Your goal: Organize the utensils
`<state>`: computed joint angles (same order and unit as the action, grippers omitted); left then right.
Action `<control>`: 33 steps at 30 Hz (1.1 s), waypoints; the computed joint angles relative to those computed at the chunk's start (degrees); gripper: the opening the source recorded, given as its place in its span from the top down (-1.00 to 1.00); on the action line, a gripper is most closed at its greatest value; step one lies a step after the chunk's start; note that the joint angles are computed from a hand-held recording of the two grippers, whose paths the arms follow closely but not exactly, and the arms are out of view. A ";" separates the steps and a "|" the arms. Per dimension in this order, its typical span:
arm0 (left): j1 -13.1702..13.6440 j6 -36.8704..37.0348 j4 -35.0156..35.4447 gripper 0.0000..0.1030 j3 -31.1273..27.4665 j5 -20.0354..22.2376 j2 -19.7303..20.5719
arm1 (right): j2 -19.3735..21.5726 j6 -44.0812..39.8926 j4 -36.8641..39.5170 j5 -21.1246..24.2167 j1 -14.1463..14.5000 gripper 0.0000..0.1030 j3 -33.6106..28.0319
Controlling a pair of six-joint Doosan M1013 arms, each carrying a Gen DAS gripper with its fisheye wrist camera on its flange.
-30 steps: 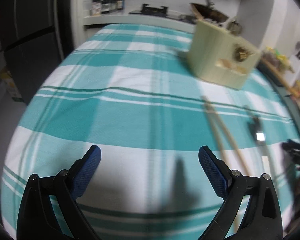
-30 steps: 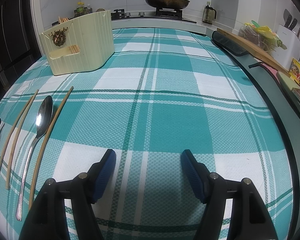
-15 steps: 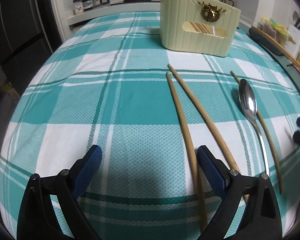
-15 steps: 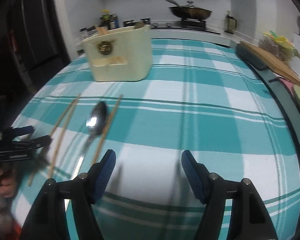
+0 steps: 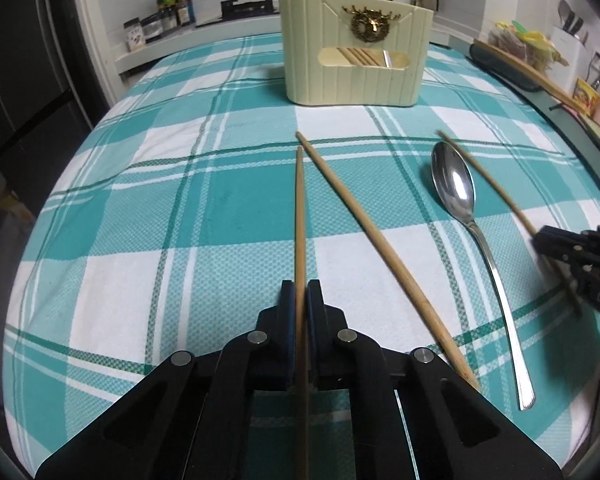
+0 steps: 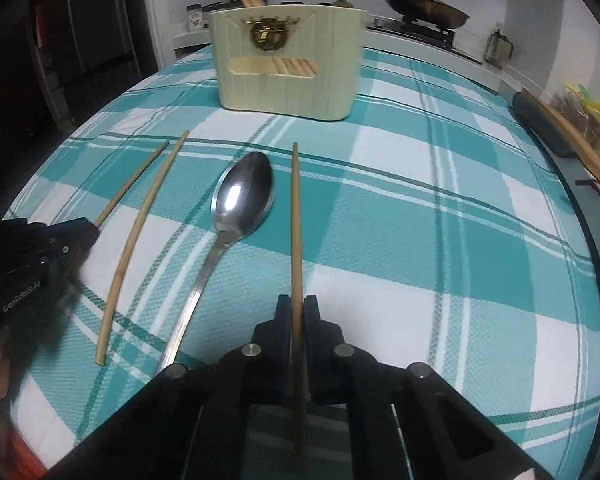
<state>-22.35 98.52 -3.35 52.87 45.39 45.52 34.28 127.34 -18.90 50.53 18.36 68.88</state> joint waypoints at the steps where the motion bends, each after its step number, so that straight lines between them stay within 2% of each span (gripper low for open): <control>1: 0.14 -0.81 0.46 0.90 0.02 0.05 -0.05 | -0.59 1.93 -1.18 0.34 -0.10 0.88 0.94; 7: 1.49 -7.14 3.15 0.90 -0.69 1.68 0.14 | -3.68 8.82 -7.02 3.20 -0.03 0.88 5.70; 10: 2.05 -8.15 2.90 0.88 -1.14 2.17 0.36 | -4.70 10.48 -7.71 1.98 0.07 0.87 7.34; 11: 2.20 -7.92 2.37 0.82 -1.28 2.31 0.44 | -4.91 10.93 -7.63 1.09 0.03 0.86 7.76; 12: 2.38 -7.39 1.52 0.62 -1.58 2.68 0.60 | -5.03 11.17 -7.29 0.57 0.00 0.79 8.01; 13: 2.61 -6.57 0.16 0.50 -1.72 2.88 0.65 | -5.07 11.55 -7.40 0.24 0.03 0.55 8.13; 14: 2.83 -5.87 -1.16 0.18 -1.77 2.92 0.64 | -5.03 11.59 -7.46 0.17 0.08 0.38 8.08; 15: 2.85 -6.33 -0.86 -0.14 -1.72 2.80 0.59 | -5.00 11.26 -7.41 0.10 0.12 0.08 8.07; 16: 2.78 -7.15 0.23 -0.24 -1.72 2.61 0.61 | -4.93 10.90 -7.57 0.01 0.21 0.02 8.03; 18: 2.59 -8.14 2.35 -0.30 -2.77 4.31 1.30 | -4.97 10.74 -7.70 -0.57 0.23 0.02 8.33; 19: 2.49 -8.03 3.13 -0.35 -2.61 3.88 1.29 | -5.10 11.00 -7.41 -1.30 0.10 0.02 8.64; 21: 2.14 -9.40 6.32 -0.61 -2.62 3.82 1.41 | -5.52 11.79 -6.92 -3.10 -0.23 0.02 9.52; 24: 2.32 -9.88 7.06 -0.81 -3.84 5.11 2.13 | -5.61 12.03 -8.10 -4.07 -0.16 0.00 9.98; 27: 2.83 -9.61 5.50 -0.93 -4.67 5.98 2.69 | -5.63 12.87 -9.28 -4.72 -0.03 -0.02 10.30; 33: 2.85 -9.49 5.67 -0.98 -3.49 4.14 2.27 | -5.71 13.82 -10.44 -5.35 0.09 -0.02 10.72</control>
<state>-19.50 89.03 2.32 49.38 49.54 47.79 28.57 141.16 -29.34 45.18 18.45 79.60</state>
